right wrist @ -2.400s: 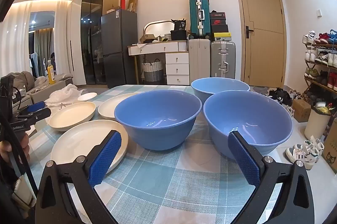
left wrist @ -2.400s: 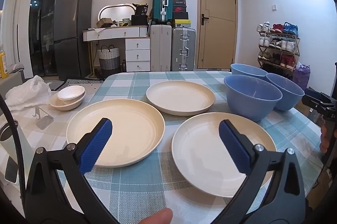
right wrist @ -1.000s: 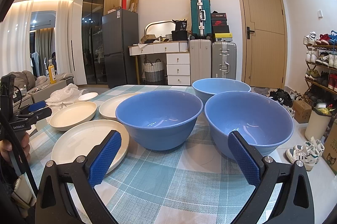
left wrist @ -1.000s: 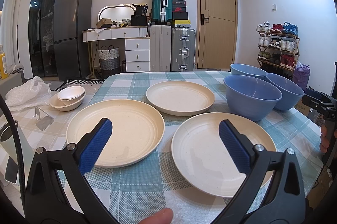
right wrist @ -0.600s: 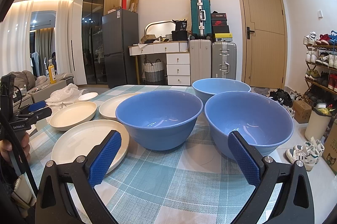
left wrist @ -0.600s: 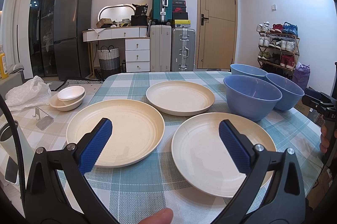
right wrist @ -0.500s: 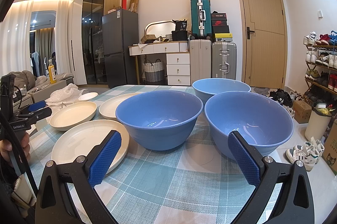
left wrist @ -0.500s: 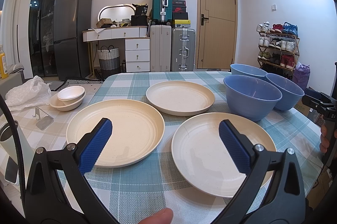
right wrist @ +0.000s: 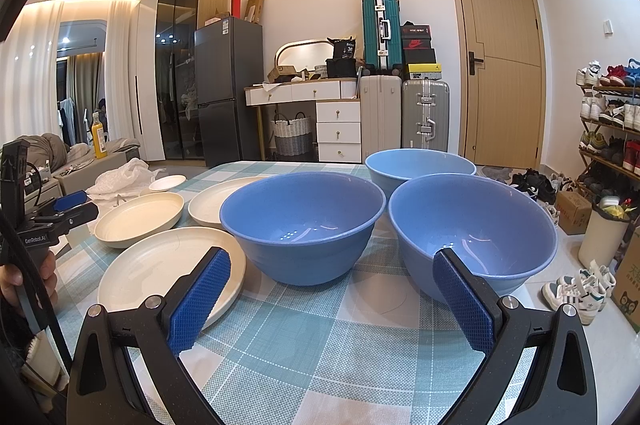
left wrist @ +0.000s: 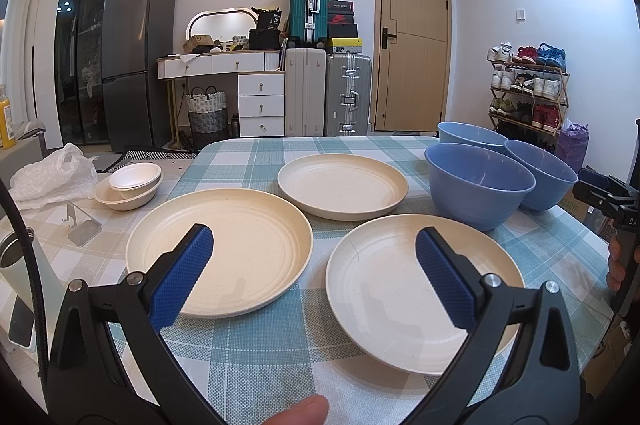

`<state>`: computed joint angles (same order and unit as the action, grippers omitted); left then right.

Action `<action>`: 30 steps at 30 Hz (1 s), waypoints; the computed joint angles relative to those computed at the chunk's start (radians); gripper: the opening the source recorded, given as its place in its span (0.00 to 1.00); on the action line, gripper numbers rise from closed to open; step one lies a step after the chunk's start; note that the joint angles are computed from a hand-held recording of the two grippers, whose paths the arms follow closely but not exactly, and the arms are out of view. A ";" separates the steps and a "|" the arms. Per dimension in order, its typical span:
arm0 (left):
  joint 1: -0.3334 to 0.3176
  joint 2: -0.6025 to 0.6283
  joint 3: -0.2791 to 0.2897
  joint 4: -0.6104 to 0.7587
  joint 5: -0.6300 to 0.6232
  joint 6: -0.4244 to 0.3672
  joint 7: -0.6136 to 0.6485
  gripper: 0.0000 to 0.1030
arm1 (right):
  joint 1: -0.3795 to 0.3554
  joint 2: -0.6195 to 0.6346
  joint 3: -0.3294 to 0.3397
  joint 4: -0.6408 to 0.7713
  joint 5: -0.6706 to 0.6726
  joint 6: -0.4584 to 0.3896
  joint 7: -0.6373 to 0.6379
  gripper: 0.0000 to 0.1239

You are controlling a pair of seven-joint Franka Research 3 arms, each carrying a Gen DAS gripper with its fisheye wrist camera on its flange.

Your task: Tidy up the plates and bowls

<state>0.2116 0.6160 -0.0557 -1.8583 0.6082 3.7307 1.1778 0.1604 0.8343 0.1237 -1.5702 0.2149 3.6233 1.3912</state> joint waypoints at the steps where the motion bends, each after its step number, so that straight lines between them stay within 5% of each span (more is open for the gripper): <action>1: 0.000 0.000 0.000 0.000 0.000 0.000 0.000 0.98 | -0.001 0.000 0.001 0.000 -0.002 -0.001 0.000 0.83; 30: -0.017 -0.007 0.011 -0.011 -0.025 -0.001 0.005 0.98 | 0.040 0.006 -0.035 0.033 0.073 -0.052 -0.037 0.83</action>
